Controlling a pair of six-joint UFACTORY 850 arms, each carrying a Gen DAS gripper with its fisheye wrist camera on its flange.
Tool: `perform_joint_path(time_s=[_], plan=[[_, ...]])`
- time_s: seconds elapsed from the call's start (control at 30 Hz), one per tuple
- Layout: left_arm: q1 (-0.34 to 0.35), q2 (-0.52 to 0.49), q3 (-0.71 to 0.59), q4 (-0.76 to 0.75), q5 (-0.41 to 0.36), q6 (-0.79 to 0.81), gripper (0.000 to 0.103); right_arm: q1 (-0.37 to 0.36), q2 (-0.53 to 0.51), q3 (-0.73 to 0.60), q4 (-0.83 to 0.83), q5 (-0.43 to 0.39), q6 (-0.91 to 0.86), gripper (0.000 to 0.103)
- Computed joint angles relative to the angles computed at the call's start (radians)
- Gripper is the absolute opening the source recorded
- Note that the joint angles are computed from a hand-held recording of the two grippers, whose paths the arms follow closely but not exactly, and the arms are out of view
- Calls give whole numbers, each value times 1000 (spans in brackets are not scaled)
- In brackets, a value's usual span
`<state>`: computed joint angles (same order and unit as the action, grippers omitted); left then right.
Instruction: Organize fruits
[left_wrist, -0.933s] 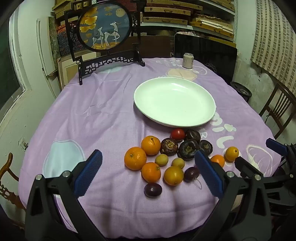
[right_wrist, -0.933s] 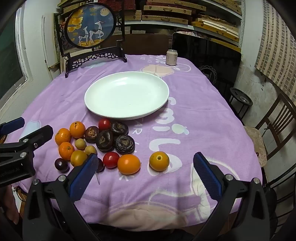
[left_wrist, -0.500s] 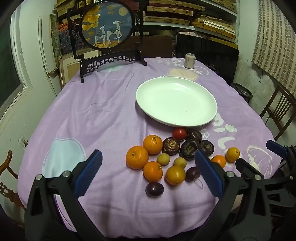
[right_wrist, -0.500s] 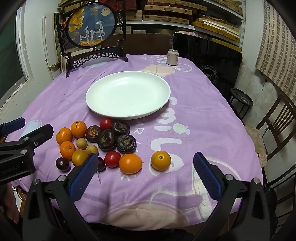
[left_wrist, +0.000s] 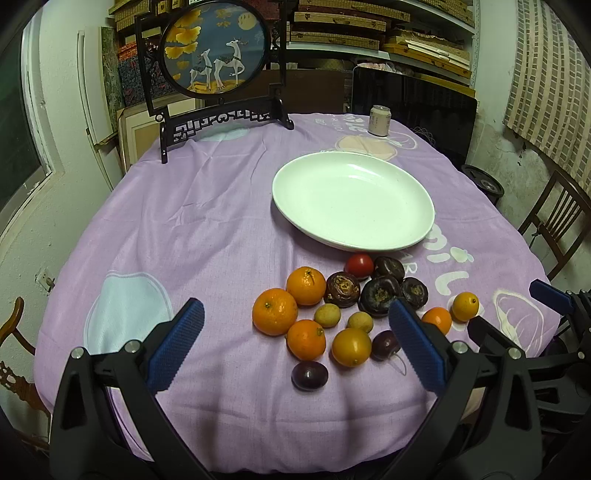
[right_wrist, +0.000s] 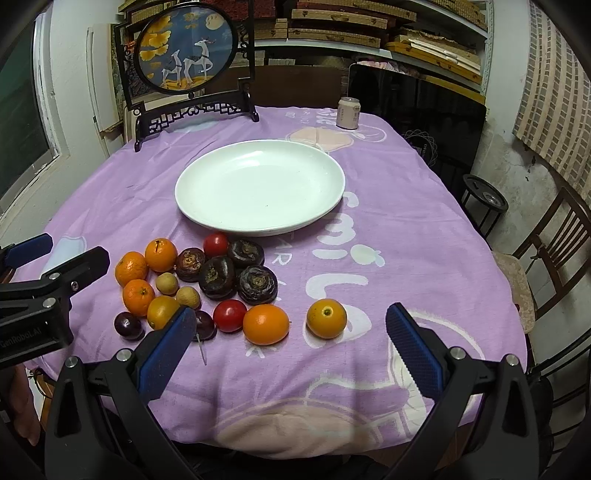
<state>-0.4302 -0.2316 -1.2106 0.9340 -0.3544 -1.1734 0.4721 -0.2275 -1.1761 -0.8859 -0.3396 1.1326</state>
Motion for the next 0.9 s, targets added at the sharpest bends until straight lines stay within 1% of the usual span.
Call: perform_joint_path(time_s=[0.2, 0.9], plan=[[0, 2, 4, 1, 2, -1, 101, -5, -8, -8, 14, 10, -23, 102], [0, 3, 7, 0, 3, -3, 101, -3, -10, -10, 11, 8, -19, 102]])
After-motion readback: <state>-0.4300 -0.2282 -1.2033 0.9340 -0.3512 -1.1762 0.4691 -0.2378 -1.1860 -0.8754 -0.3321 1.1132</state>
